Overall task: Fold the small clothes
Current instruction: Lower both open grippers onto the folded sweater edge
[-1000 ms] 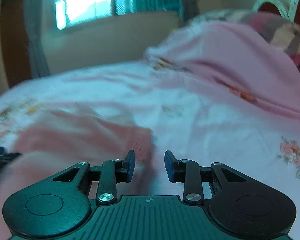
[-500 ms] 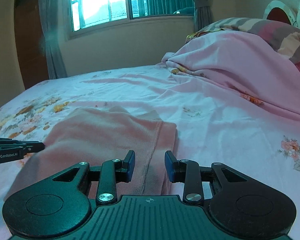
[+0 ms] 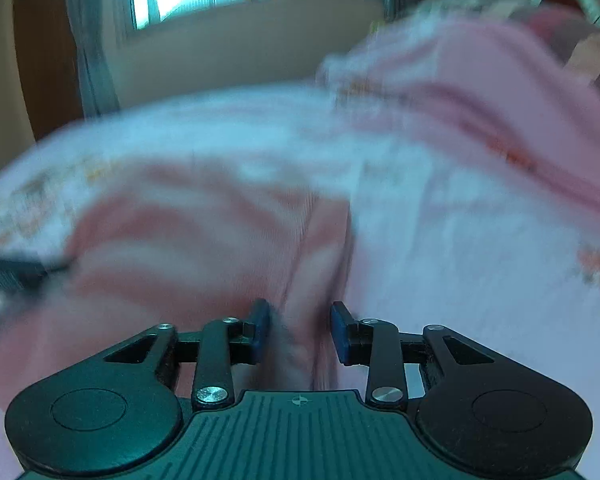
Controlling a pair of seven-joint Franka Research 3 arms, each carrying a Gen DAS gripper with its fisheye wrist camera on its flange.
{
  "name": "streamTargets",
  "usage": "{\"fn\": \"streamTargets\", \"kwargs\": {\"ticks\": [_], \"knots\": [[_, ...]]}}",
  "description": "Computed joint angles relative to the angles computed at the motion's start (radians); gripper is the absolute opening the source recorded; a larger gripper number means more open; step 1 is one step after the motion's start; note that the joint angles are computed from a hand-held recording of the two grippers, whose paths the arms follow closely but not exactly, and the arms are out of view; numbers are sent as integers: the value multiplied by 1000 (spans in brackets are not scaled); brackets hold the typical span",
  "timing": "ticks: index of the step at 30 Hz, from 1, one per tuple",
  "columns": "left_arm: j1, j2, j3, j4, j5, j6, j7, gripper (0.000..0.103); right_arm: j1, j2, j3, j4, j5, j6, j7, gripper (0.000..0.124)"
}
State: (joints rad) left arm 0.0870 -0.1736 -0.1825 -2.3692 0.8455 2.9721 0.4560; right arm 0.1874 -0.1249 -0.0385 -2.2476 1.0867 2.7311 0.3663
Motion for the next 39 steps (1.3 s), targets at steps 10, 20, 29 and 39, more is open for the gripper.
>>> {"fn": "streamTargets", "kwargs": {"ticks": [10,20,29,39], "knots": [[20,-65,-43,-39,121,-9,-153,96,11,-30,10,-42,2,51,26,47],[-21,-191,-89,-189,27,-32,-114,98,24,-183,1,-210,-39,71,31,47],[-2,-259,-120,-218,-8,-42,-49,98,103,-243,-97,-226,35,62,-77,47],[49,13,-13,39,15,133,-20,97,66,38,-31,97,172,77,-147,47]]}}
